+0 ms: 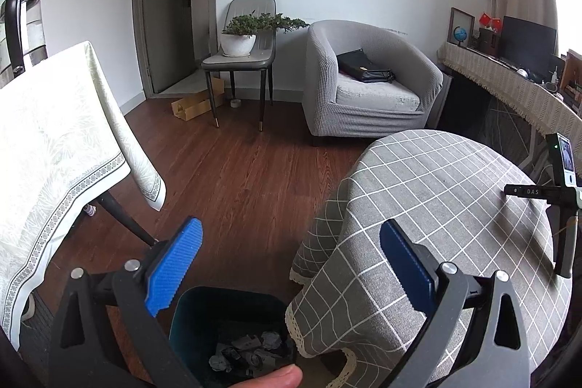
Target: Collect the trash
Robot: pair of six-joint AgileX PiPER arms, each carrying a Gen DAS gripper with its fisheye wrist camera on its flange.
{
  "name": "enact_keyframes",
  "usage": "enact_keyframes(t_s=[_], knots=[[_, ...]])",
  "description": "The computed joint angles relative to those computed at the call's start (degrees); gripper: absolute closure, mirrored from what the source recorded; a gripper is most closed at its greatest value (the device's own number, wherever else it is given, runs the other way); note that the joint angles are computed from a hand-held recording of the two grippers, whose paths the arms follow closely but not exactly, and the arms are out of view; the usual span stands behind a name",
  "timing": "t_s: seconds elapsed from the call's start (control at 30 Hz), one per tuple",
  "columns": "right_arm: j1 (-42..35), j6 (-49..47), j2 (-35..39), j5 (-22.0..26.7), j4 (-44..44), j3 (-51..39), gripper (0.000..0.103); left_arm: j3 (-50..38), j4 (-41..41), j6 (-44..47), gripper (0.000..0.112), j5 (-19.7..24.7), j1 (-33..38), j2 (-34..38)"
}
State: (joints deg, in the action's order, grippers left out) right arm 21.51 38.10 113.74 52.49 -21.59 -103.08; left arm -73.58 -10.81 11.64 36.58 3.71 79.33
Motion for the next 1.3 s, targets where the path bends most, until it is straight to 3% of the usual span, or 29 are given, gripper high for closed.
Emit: enact_keyframes(t_s=[0.27, 0.5, 0.73, 0.97, 1.1, 1.3], knots=[[0.05, -0.01, -0.02, 0.12, 0.01, -0.09, 0.002, -2.01, -5.55, 2.72, 0.013, 1.56, 2.07, -0.15], [-0.03, -0.05, 0.12, 0.04, 0.05, -0.18, 0.002, 1.06, 2.64, -7.12, 0.013, 5.04, -4.58, -7.92], [0.02, 0.01, 0.08, 0.10, 0.02, -0.17, 0.002, 4.66, 22.48, -31.67, 0.013, 11.43, -26.83, -16.82], [0.07, 0.03, 0.00, 0.18, 0.00, -0.16, 0.002, -1.34, 41.50, -57.01, 0.013, 21.13, -55.95, -14.68], [0.07, 0.04, 0.00, 0.16, 0.00, -0.14, 0.002, -7.36, 47.88, -64.33, 0.013, 25.69, -68.02, -10.52], [0.08, 0.04, -0.02, 0.20, 0.00, -0.17, 0.002, -13.33, 50.34, -67.51, 0.012, 28.12, -76.58, -4.65]])
